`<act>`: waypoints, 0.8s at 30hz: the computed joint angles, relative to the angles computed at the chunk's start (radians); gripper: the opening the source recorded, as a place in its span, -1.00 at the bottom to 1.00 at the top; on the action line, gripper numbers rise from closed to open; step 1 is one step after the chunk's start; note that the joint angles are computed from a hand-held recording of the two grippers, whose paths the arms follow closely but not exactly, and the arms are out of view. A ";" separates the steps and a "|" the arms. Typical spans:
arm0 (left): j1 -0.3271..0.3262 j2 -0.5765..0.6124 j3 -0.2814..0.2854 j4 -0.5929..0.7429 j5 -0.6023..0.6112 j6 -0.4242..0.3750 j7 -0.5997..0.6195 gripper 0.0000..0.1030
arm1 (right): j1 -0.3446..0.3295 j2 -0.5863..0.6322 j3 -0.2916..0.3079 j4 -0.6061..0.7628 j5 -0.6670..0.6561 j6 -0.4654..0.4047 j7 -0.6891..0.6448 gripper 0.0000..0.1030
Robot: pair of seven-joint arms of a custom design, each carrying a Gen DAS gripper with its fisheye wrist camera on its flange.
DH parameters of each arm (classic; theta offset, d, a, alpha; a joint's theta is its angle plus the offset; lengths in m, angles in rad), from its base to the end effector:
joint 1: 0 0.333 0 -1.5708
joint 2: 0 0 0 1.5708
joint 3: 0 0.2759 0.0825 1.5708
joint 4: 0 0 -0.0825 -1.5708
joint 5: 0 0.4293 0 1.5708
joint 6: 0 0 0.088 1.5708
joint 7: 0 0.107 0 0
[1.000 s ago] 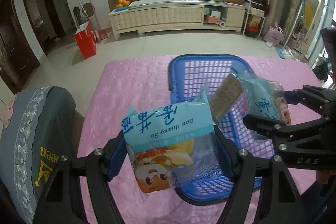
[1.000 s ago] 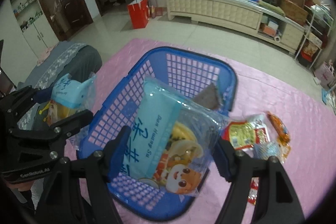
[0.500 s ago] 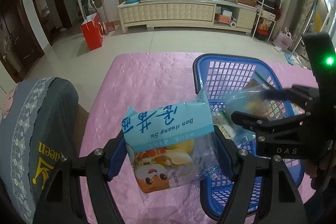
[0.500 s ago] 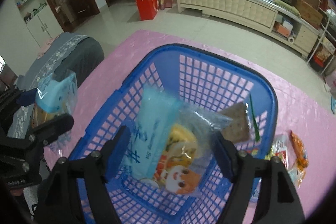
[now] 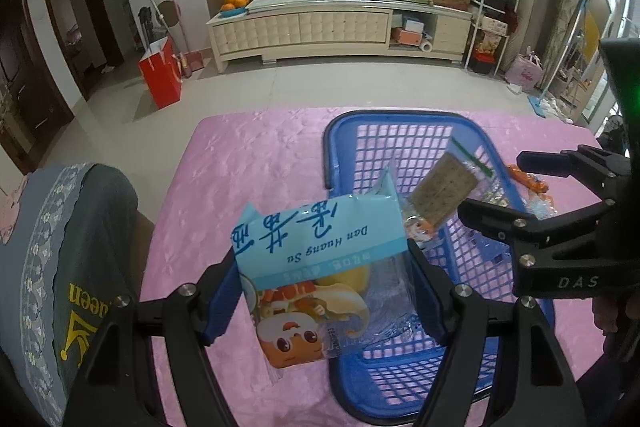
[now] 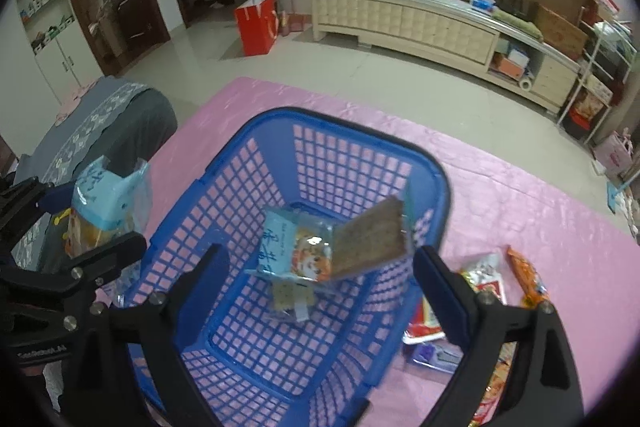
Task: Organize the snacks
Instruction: 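Open both tools to drop the blue bread bags into the basket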
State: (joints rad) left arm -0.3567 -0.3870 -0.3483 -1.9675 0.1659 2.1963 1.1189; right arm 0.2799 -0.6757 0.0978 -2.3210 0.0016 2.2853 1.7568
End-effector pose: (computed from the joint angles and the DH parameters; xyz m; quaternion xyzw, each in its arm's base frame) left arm 0.3996 -0.3691 0.6486 -0.5523 0.7691 -0.2524 0.1993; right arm 0.4262 0.1771 0.6153 -0.7318 0.6046 -0.1787 0.2589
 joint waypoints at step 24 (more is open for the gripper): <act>-0.065 0.358 0.000 0.340 0.060 -0.044 0.046 0.52 | -0.090 -0.080 -0.032 -0.067 -0.028 -0.016 0.047 0.85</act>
